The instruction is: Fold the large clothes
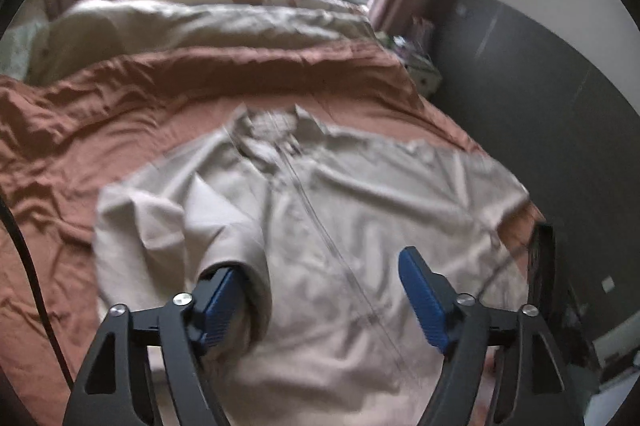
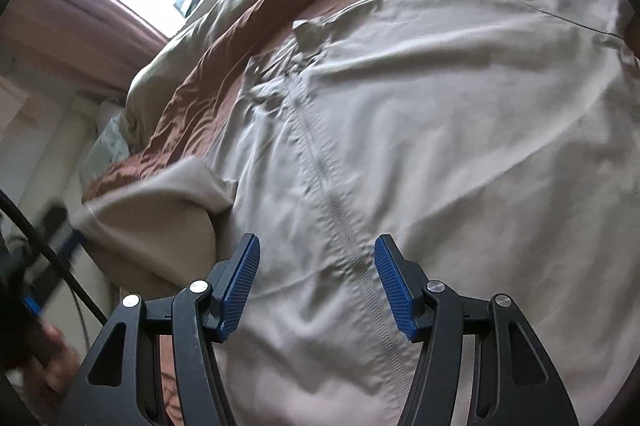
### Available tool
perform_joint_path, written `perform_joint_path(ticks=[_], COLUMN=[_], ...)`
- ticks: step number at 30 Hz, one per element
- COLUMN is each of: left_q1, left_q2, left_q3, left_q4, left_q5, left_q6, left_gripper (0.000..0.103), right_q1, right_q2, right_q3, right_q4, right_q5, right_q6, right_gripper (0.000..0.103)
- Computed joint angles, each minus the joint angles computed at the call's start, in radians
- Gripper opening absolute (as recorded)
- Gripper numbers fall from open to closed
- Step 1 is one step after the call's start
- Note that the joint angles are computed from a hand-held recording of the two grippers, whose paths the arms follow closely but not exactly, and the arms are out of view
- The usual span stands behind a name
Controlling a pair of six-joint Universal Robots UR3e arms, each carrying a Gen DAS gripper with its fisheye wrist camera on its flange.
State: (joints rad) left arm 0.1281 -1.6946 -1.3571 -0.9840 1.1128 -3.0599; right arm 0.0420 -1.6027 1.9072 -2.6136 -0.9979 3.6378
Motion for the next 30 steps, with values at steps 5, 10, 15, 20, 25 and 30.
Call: perform_joint_path(ticks=[5,10,15,20,25,30], left_q1=[0.062,0.14,0.231,0.39,0.513,0.56], left_q2=[0.117,0.273,0.423,0.551,0.602,0.6], left_q3=[-0.119,-0.231,-0.327,-0.399,-0.461,-0.551], left_q4=[-0.151,-0.259,-0.297,-0.333,-0.343,-0.269], left_q5=[-0.117,-0.157,-0.115,-0.082,-0.07,-0.035], left_q6=[0.071,0.151,0.209,0.255,0.285,0.276], left_gripper=[0.087,0.092,0.092,0.092,0.092,0.084], right_q1=[0.001,-0.018,-0.015,0.099,0.23,0.333], right_q2=[-0.019,-0.054,-0.115,-0.061,0.067,0.242], right_q3=[0.022,0.066,0.095,0.012,-0.14,-0.348], right_q4=[-0.034,-0.07,-0.075,-0.068,-0.011,0.113], right_q5=[-0.004,0.009,-0.021,-0.089,-0.173,-0.29], right_q6=[0.027,0.031,0.023,-0.024,-0.107,-0.185], right_gripper=[0.058,0.058,0.058,0.058,0.058,0.058])
